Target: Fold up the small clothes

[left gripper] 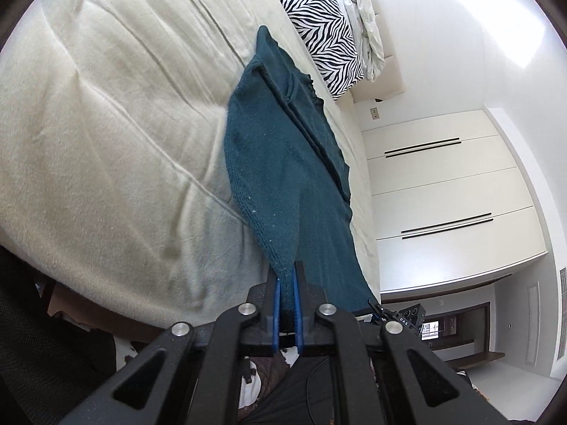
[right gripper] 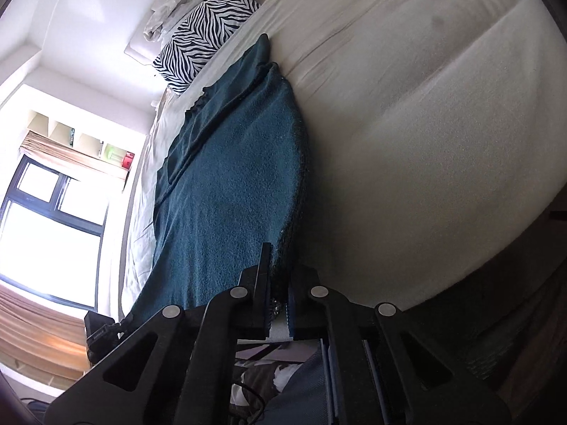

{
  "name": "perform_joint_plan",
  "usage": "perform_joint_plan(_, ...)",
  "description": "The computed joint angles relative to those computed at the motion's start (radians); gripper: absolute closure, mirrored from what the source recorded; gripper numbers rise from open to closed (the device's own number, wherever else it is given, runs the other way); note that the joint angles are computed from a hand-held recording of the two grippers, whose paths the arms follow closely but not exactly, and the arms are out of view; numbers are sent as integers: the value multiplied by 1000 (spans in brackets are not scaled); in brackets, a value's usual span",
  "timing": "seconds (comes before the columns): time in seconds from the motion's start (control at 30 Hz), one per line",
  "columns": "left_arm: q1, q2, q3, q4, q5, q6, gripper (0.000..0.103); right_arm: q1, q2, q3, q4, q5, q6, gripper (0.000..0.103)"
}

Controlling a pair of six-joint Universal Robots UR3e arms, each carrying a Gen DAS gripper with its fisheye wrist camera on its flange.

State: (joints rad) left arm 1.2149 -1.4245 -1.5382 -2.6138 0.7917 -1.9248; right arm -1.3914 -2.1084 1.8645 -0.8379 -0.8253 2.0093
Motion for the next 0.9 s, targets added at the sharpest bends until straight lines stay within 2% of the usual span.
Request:
perform_joint_plan(0.13, 5, -52, 40, -45, -25, 12, 96, 69, 22, -20, -46, 22, 60, 98)
perform_joint_plan(0.3, -45, -101, 115, -102, -100, -10, 96, 178, 88, -75, -82, 134, 143, 98)
perform_joint_plan(0.4, -95, -158, 203, -134, -175, -25, 96, 269, 156, -118, -186, 225, 265, 98)
perform_joint_plan(0.5, -156, -242, 319, -130, -258, -73, 96, 358, 239, -148, -405, 303, 472, 98)
perform_joint_plan(0.63, -251, -332, 448, 6, -348, -226, 96, 482, 402, -210, -821, 328, 820, 98)
perform_joint_plan(0.7, -301, -378, 497, 113, -382, -332, 96, 534, 502, -268, -1003, 322, 973, 98)
perform_joint_plan(0.8, -371, -442, 526, 362, -416, -549, 96, 600, 668, -398, -1219, 292, 1168, 98)
perform_joint_plan(0.9, -442, -539, 569, 659, -421, -808, 96, 667, 849, -590, -1328, 239, 1303, 98)
